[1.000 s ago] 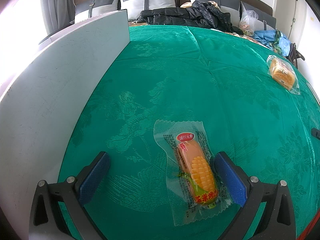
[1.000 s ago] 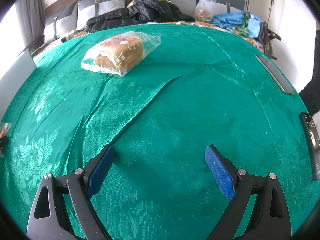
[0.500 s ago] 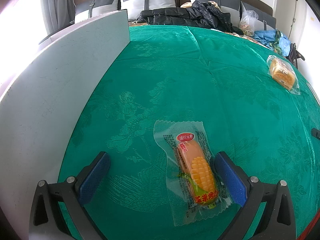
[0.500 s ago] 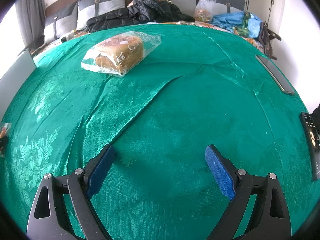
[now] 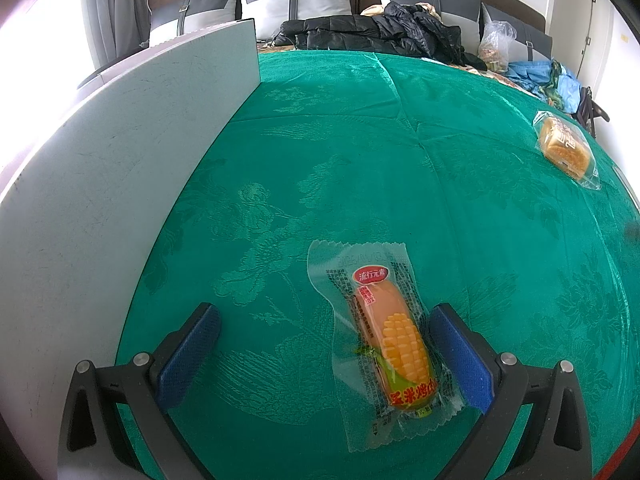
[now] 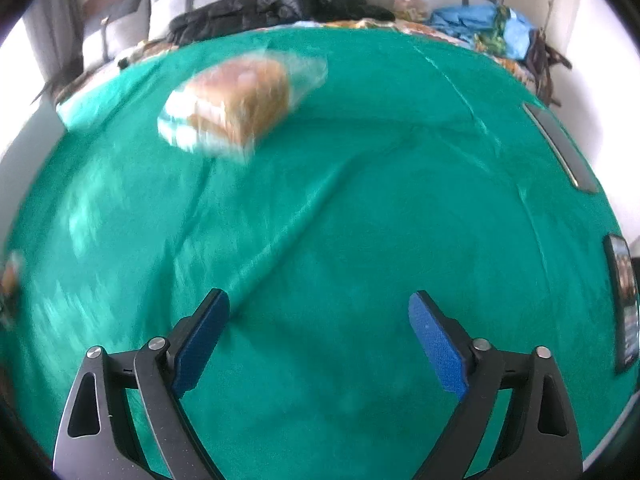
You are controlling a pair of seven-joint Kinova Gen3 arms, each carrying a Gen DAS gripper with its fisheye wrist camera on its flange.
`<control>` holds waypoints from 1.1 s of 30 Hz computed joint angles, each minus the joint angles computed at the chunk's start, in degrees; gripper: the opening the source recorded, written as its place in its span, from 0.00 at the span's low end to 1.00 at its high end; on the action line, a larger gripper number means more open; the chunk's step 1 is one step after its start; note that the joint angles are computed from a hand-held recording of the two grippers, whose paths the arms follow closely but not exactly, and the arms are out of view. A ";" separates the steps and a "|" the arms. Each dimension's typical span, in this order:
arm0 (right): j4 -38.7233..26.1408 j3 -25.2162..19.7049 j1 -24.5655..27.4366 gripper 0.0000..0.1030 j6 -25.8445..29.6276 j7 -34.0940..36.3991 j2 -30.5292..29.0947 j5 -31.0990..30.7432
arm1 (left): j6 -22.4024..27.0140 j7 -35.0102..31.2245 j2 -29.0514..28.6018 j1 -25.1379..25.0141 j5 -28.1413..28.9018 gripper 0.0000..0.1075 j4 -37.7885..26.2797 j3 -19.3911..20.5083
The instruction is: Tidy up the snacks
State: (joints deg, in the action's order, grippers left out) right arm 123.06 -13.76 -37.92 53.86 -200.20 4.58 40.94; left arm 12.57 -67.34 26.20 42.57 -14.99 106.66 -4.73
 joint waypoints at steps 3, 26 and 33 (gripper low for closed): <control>-6.07 0.46 4.44 0.90 2.85 2.45 -1.09 3.13 | -0.02 -0.08 0.01 -0.08 0.04 0.96 -0.01 0.06; -12.11 -3.57 4.17 0.71 -2.54 15.86 7.27 -1.28 | 0.12 -0.32 0.00 -0.34 0.20 0.96 -0.22 0.35; -9.42 -8.91 -6.77 0.75 3.23 1.21 9.67 2.49 | 11.33 -9.34 0.01 -8.79 3.36 0.89 -5.04 10.50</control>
State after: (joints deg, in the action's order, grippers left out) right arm 113.64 -22.67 -44.69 57.09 -198.99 14.25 43.43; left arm 23.90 -76.67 26.21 33.78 -11.64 101.63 5.77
